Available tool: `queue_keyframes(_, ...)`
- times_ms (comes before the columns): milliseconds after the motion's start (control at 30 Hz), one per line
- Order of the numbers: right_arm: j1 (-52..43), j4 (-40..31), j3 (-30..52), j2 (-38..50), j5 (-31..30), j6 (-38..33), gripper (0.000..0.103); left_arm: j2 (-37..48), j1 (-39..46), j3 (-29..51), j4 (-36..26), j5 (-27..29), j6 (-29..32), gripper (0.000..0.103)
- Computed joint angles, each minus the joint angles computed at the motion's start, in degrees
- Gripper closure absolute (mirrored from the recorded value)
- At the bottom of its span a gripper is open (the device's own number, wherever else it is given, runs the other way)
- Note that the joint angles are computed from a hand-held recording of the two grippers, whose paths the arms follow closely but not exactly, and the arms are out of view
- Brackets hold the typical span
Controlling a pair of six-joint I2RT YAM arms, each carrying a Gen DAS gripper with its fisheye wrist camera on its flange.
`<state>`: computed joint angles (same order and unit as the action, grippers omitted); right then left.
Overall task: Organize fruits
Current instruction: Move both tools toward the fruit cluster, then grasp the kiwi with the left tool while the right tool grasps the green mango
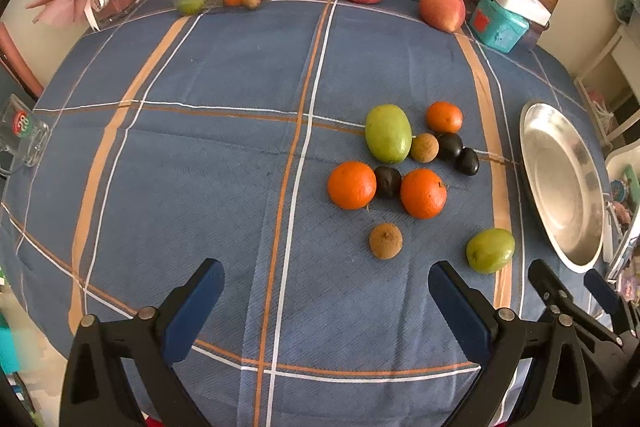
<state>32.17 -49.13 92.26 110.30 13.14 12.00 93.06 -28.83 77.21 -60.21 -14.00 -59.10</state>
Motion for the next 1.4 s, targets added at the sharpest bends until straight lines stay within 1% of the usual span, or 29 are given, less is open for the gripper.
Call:
queue_keyframes(233,0.1,0.2,-0.17,0.0,0.01,0.08,0.013,-0.06,-0.64,-0.12,0.72,-1.97,0.07,0.0)
queue_keyframes(633,0.73,0.65,-0.71,0.08,0.21,0.5,0.013,-1.17,-1.89,-0.32,2.07,-7.4,0.61,0.0)
queue_keyframes(700,0.75,0.63,-0.68,0.1,0.26,0.54,0.013,-1.72,-1.51,-0.91,2.96,-6.7,0.97,0.0)
queue_keyframes(800,0.79,0.61,-0.63,0.15,0.22,0.57,0.013,-3.38,-0.42,-2.95,6.0,-3.05,1.44,0.0)
queue_keyframes(867,0.87,0.66,-0.67,0.15,0.24,0.57,0.013,-3.61,-0.21,-3.25,6.46,-2.24,1.22,0.0)
queue_keyframes(1067,0.77,0.27,-0.24,0.42,-0.17,0.41,0.013,-4.6,-0.02,-3.52,7.33,-2.67,0.53,0.0)
queue_keyframes(1400,1.11,0.53,0.25,0.82,-1.5,-0.52,0.013,-5.5,0.36,-3.86,7.62,-3.7,1.57,0.001)
